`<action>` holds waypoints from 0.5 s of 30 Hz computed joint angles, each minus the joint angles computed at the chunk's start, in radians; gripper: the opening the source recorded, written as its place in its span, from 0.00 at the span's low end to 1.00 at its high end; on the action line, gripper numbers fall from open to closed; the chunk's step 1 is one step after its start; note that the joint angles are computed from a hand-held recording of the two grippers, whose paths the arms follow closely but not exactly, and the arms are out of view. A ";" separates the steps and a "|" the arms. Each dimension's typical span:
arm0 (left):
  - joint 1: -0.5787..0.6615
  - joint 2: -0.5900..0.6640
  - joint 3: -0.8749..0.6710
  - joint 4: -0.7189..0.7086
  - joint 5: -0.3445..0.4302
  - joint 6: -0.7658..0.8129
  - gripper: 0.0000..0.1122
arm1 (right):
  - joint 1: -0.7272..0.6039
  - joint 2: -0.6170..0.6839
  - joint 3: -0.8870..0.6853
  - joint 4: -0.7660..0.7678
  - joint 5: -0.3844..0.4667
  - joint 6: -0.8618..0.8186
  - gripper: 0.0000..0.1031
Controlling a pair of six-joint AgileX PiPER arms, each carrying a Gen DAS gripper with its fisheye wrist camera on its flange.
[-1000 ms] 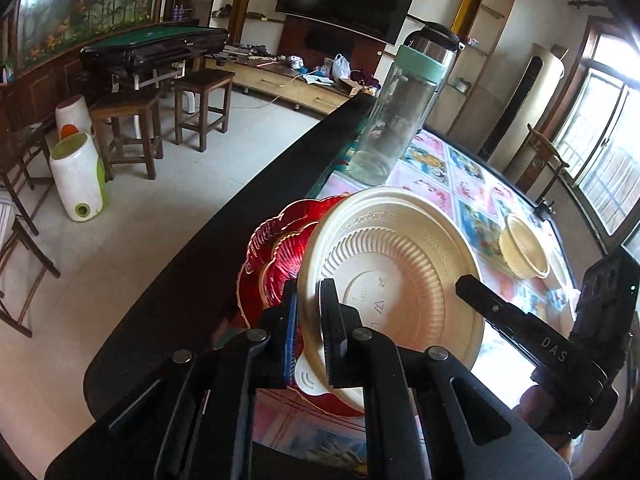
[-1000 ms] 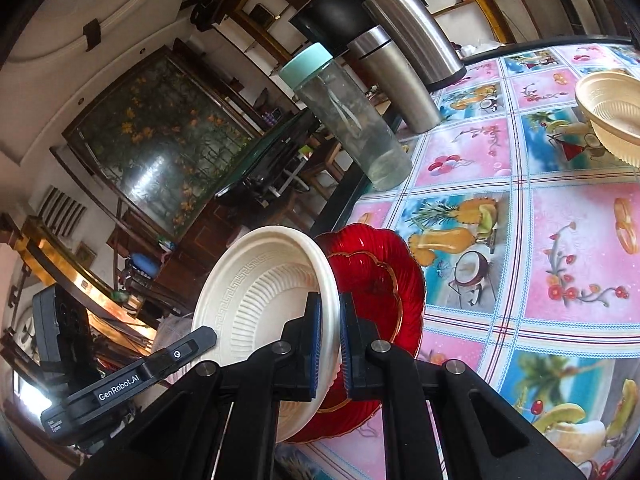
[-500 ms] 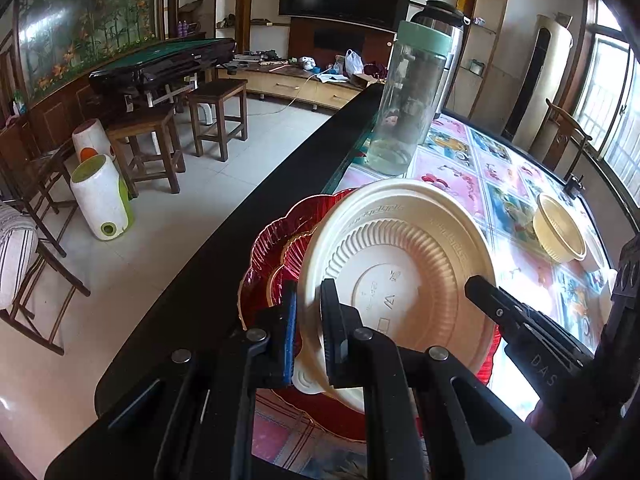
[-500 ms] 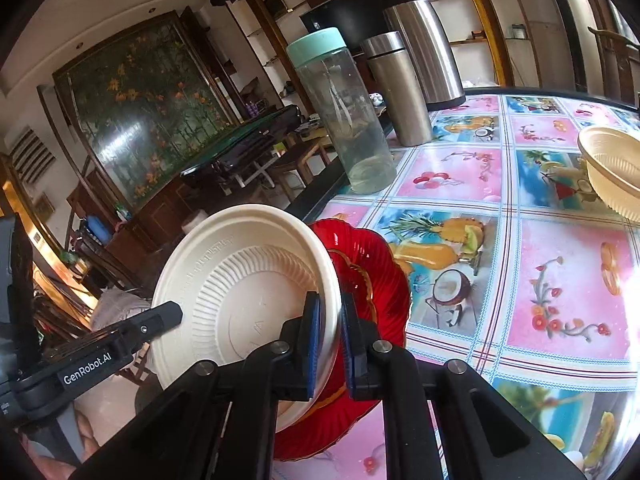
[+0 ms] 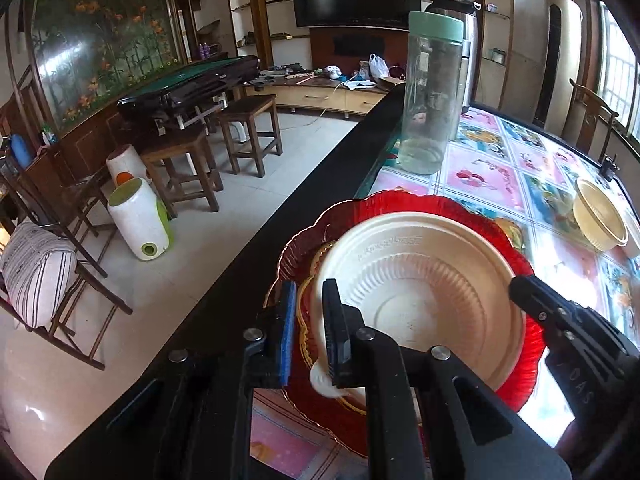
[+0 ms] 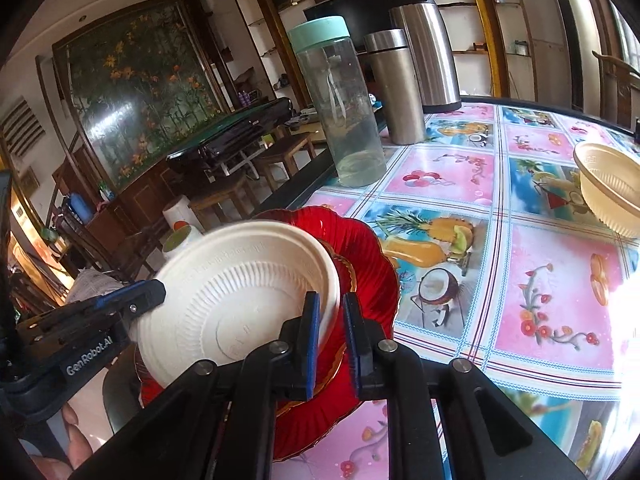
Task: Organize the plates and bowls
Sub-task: 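Lower the cream bowl into the red plates and open both grippers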
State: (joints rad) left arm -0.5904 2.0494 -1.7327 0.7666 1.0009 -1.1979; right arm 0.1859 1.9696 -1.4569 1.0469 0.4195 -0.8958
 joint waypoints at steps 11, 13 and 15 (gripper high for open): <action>-0.038 -0.034 0.080 0.173 0.050 -0.182 0.55 | -0.064 -0.036 0.053 0.215 0.043 -0.143 0.24; -0.046 -0.040 0.090 0.198 0.065 -0.213 0.56 | -0.069 -0.041 0.059 0.225 0.048 -0.147 0.24; -0.054 -0.047 0.102 0.224 0.081 -0.251 0.61 | -0.076 -0.042 0.059 0.233 0.057 -0.148 0.24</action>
State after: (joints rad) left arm -0.6441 2.0027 -1.6312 0.9903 1.0817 -1.4489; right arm 0.1096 1.9272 -1.3975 1.2802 0.4764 -1.0441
